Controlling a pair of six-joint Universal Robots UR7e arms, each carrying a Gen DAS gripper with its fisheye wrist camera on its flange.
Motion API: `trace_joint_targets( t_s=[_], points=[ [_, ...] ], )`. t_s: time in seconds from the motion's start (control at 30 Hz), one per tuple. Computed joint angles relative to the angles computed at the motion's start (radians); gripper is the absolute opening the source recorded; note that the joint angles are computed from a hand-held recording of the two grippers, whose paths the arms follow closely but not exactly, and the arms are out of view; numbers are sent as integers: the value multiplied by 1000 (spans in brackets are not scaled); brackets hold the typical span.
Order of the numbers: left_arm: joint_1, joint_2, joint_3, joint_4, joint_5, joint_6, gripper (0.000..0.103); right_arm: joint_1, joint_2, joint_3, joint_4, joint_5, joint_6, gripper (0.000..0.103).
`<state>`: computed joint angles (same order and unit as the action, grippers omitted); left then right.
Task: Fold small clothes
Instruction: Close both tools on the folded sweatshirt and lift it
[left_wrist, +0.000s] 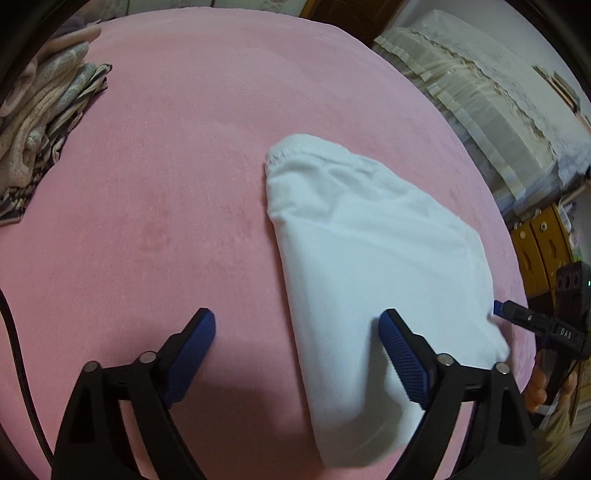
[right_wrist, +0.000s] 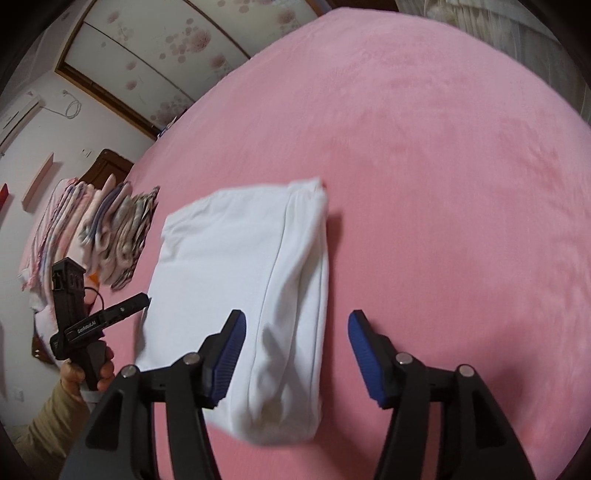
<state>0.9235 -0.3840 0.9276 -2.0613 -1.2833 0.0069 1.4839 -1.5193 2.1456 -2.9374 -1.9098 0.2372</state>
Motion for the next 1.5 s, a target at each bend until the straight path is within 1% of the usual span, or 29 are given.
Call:
trace_joint_targets(
  t_s=[0.07, 0.2, 0.27, 0.37, 0.43, 0.5, 0.53, 0.67, 0.8, 0.87, 0.9, 1.0, 1.03, 1.07, 1.13, 1.17, 1.23, 1.27, 1.4, 1.43, 1.5],
  points=[
    [-4, -30, 51, 5, -14, 16, 95, -7, -13, 21, 8, 31, 11, 60],
    [2, -30, 56, 58, -65, 8, 95, -39, -13, 35, 30, 80, 22, 60],
    [11, -16, 35, 65, -94, -8, 97, -72, -8, 39, 16, 146, 25, 60],
    [28, 32, -35, 85, -145, -47, 102, -116, 9, 31, -5, 247, 18, 60],
    [37, 54, -62, 84, -164, -60, 102, -138, 31, 22, -30, 304, 6, 60],
    [42, 67, -71, 63, -178, -58, 102, -155, 56, 8, -49, 350, 2, 60],
    [43, 70, -71, 51, -186, -56, 102, -158, 66, 1, -54, 359, -1, 60],
    [47, 84, -76, 9, -217, -60, 102, -154, 105, -32, -66, 374, -32, 61],
    [31, 86, -59, -23, -202, -50, 102, -138, 116, -50, -53, 346, -67, 61],
    [20, 92, -57, -29, -202, -21, 99, -132, 117, -50, -58, 331, -74, 61],
    [15, 94, -57, -28, -201, -11, 97, -129, 121, -50, -63, 324, -75, 59],
    [4, 95, -48, -42, -185, 3, 96, -129, 120, -43, -76, 307, -76, 49],
    [3, 96, -47, -45, -185, -1, 96, -135, 116, -37, -83, 312, -72, 44],
    [3, 96, -49, -46, -185, -9, 94, -140, 113, -31, -91, 320, -69, 40],
    [3, 99, -51, -51, -188, -25, 89, -147, 113, -23, -107, 333, -61, 35],
    [7, 94, -48, -51, -186, -26, 85, -148, 114, -22, -111, 337, -59, 33],
    [9, 89, -45, -53, -184, -29, 78, -147, 116, -21, -115, 335, -61, 32],
    [9, 86, -37, -62, -180, -35, 73, -147, 117, -21, -114, 333, -61, 31],
    [9, 78, -21, -87, -179, -46, 63, -140, 121, -22, -121, 319, -58, 28],
    [10, 75, -15, -94, -178, -45, 62, -137, 122, -22, -126, 312, -56, 27],
    [12, 66, -2, -106, -171, -42, 56, -125, 128, -25, -134, 289, -50, 26]
  ],
)
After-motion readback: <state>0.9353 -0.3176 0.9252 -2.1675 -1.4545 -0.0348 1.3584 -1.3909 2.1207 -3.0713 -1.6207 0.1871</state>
